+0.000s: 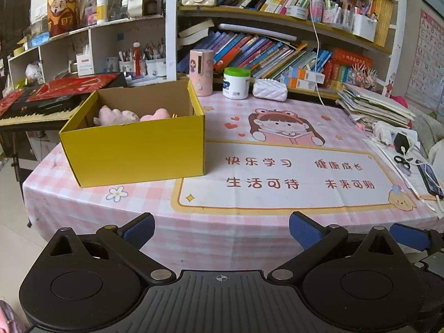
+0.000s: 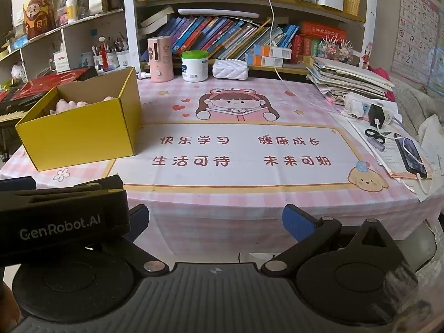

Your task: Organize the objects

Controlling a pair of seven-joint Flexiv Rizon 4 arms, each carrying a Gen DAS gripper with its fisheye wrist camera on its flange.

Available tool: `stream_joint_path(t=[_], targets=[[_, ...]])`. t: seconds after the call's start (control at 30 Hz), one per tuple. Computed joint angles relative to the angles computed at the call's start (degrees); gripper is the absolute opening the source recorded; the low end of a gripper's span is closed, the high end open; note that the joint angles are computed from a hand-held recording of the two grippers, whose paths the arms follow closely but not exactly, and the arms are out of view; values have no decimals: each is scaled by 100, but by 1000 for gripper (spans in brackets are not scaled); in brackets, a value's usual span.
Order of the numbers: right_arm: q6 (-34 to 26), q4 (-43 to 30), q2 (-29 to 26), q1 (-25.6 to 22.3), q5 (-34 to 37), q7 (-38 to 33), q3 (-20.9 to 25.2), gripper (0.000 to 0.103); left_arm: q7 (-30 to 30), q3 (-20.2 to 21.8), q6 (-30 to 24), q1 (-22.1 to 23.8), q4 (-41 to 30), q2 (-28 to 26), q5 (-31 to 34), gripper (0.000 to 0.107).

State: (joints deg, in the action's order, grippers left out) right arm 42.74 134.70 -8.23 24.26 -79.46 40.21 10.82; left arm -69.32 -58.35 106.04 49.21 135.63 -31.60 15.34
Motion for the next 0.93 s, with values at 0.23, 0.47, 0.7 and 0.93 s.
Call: stream_joint_path(t=[0.23,0.47,0.7,0.93], targets=[[10,7,10,-1,47,-59,5,103,-32,47,-10,-46,19,87,-35,103],[29,11,4,-3,36,-73,2,103,-94,112,26,-95,32,120,-42,103],[115,32,21,-47,-68,-61,-15,103,-206,176,122,-137,44,137,14,103],[237,30,28,-120,-150,-97,-50,103,-299,266,103,-262,-33,154,15,103]])
